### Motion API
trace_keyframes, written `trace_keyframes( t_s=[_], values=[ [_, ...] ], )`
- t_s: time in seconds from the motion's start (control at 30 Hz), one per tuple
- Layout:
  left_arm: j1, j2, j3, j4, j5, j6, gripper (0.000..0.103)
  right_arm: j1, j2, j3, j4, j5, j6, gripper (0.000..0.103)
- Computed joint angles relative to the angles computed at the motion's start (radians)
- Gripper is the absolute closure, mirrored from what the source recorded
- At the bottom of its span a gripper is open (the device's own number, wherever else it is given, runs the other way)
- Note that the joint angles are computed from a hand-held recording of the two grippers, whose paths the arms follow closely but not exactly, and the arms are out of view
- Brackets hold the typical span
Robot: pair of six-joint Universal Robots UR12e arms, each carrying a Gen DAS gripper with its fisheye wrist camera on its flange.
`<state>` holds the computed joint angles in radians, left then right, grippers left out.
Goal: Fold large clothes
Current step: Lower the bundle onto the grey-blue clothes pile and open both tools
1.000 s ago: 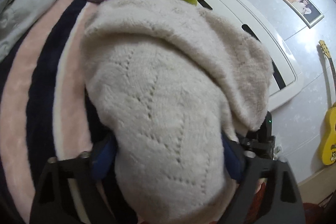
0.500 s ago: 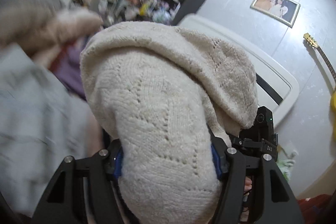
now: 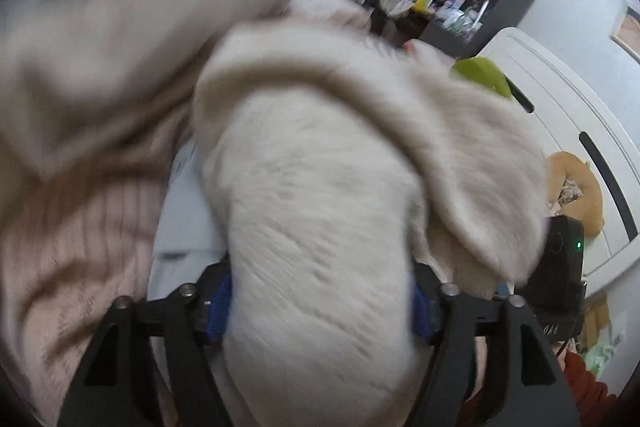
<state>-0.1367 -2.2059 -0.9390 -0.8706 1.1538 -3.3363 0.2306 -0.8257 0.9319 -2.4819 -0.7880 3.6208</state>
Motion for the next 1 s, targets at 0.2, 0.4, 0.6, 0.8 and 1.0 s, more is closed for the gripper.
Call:
trace_keyframes(
  t_s=[0.2,0.4,0.6,0.8,1.0],
  values=[
    [0.017,0.022,-0.092,0.130,-0.081,-0.054,0.022,0.004,0.018,-0.009,0.013,0.004,-0.049,0.046],
    [0.008,0.030,-0.100,0.122,-0.038,-0.027,0.015,-0.019,0.024,-0.034,0.073,0.024,-0.081,0.035],
    [-0.016,0.055,-0.106,0.162,0.029,-0.031,0.015,-0.031,-0.015,-0.010,0.143,0.005,-0.126,0.030],
    [-0.026,0.098,-0.123,0.164,0.094,0.000,0.015,-0.044,-0.049,0.009,0.169,-0.043,-0.224,0.023],
    [-0.046,0.115,-0.133,0.161,0.138,0.005,0.015,-0.060,-0.041,-0.002,0.160,-0.048,-0.237,0.022]
  ],
)
